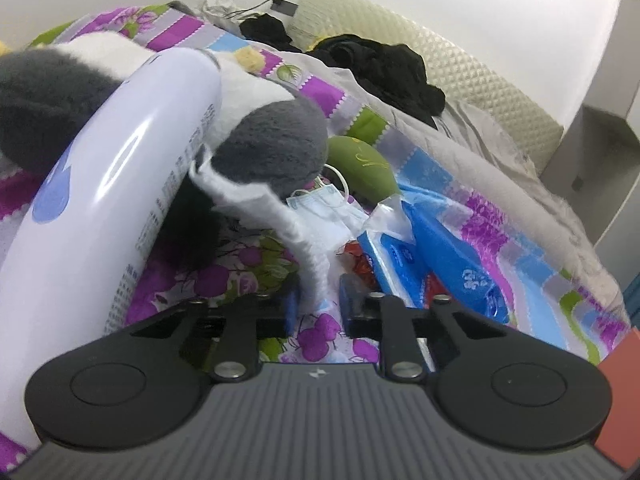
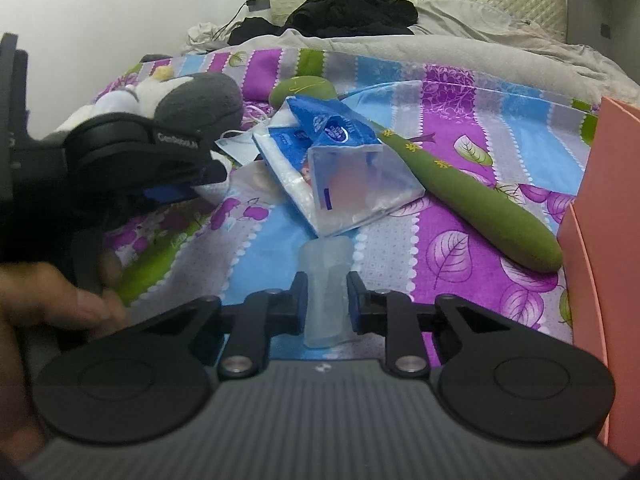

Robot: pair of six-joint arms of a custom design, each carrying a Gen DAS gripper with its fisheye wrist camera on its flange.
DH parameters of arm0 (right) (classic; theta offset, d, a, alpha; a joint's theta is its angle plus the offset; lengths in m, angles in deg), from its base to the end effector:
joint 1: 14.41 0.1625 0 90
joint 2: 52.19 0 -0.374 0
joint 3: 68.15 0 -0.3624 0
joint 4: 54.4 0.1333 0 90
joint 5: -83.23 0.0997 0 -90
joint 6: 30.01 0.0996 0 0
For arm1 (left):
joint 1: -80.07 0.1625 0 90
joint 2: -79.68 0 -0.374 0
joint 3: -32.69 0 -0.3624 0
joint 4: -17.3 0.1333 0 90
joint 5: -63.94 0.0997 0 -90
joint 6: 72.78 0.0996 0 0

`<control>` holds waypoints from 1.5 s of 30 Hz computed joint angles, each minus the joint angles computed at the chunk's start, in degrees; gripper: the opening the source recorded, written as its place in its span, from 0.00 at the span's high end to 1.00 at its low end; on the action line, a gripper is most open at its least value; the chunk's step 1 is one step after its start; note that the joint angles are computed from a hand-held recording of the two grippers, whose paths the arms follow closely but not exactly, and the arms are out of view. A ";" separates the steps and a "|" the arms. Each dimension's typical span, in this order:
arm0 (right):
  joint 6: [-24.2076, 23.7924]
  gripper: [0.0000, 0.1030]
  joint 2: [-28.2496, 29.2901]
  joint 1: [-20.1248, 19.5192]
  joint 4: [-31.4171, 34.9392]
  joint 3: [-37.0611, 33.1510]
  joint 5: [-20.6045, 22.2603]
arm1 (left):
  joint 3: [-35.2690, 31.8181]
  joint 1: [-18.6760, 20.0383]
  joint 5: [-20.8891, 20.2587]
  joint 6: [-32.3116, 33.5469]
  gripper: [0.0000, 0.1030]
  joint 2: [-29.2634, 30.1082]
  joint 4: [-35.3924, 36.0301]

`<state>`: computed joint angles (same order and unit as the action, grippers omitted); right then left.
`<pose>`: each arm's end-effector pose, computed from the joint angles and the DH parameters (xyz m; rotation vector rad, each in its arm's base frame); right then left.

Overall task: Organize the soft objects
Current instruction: 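Close the left tool on the white cloth while the right tool closes on the clear cup, then carry the cloth and cup into the pink box and open both tools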

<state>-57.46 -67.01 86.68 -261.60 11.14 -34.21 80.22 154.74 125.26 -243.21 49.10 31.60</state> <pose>0.2105 -0.6195 -0.0430 0.5057 -2.3059 1.0684 -0.0082 -0.7149 0.1166 0.1780 2.3885 -1.3632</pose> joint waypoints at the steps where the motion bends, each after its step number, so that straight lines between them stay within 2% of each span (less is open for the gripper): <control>1: 0.29 0.78 -0.17 0.01 -0.07 0.17 0.06 | -0.27 0.04 0.12 -0.01 0.91 0.04 0.42; 4: 0.15 0.78 -0.30 0.22 -0.60 0.48 -0.52 | -0.70 0.33 1.91 -0.86 0.93 -0.33 2.24; 8: 1.23 0.80 -1.10 0.66 -0.61 1.64 -1.58 | 1.26 -0.33 2.03 -0.44 0.93 -2.15 3.25; 14: 3.13 0.80 -3.35 2.25 -2.22 5.48 -3.67 | 8.39 -1.89 2.80 0.04 0.94 -7.52 3.28; 24: 7.23 0.80 -7.39 6.11 -4.27 14.05 -8.23 | 20.23 -3.58 4.62 -5.02 0.94 -17.61 7.34; 37: 14.52 0.80 -10.43 11.37 -7.04 22.73 -14.38 | 34.87 -7.92 3.67 -1.41 0.94 -29.00 12.67; 45: 19.44 0.80 -12.56 13.63 -6.52 26.72 -17.14 | 34.95 -9.09 5.75 -1.65 0.94 -29.26 18.79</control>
<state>-38.02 -79.56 100.31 -268.12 37.86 -51.34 115.17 145.65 131.01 -244.86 19.83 50.39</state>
